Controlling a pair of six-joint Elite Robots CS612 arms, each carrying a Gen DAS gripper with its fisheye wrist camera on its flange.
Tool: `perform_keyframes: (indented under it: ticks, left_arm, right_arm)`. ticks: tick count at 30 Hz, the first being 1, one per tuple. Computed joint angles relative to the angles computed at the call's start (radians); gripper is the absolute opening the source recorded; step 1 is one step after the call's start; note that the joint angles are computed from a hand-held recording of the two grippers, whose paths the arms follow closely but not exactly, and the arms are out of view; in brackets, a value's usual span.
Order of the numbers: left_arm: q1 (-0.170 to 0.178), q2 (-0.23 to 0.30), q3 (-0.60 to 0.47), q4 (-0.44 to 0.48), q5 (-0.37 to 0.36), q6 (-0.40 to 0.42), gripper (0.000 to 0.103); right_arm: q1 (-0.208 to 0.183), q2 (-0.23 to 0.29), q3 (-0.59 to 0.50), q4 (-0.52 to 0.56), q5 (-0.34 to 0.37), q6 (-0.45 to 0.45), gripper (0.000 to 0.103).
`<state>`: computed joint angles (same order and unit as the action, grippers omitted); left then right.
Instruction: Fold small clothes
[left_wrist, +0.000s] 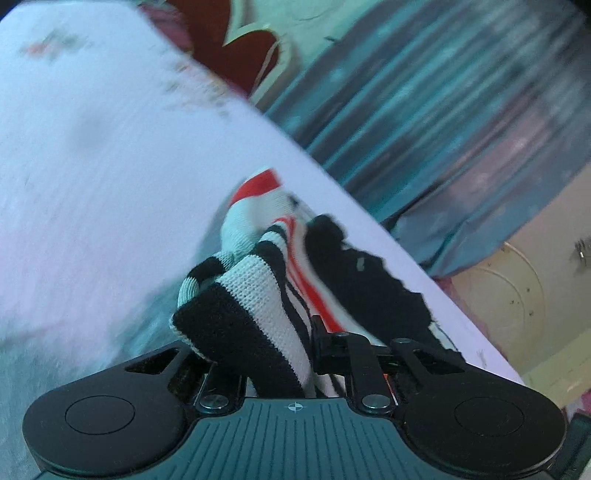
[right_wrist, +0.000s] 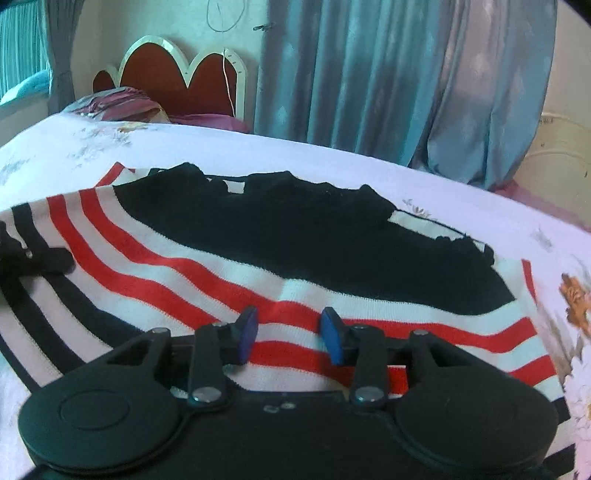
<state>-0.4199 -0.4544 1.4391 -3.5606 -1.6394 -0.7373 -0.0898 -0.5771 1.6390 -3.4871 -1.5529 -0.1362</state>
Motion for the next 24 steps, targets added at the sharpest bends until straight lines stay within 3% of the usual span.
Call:
perform_keyframes:
  ticks: [9,15,21,24]
  left_arm:
    - [-0.047,-0.055,0.002,-0.039,-0.008,0.277,0.015]
    - [-0.095,-0.070,-0.026,-0.020,-0.075,0.485,0.015]
    - [-0.156,-0.060,-0.045,0.073,-0.171,0.643,0.015]
    - [-0.195,-0.060,-0.022,0.151,-0.136,0.745,0.015]
  right_arm:
    - [-0.014,-0.012,0.006,0.013,0.045,0.012,0.038]
    - [-0.080,-0.059,0.076,-0.068,0.109,0.138,0.039]
    - [-0.171,-0.110,0.163,-0.088,0.091,0.230,0.039]
    - [-0.203,-0.127,0.200,-0.098,0.067,0.236,0.040]
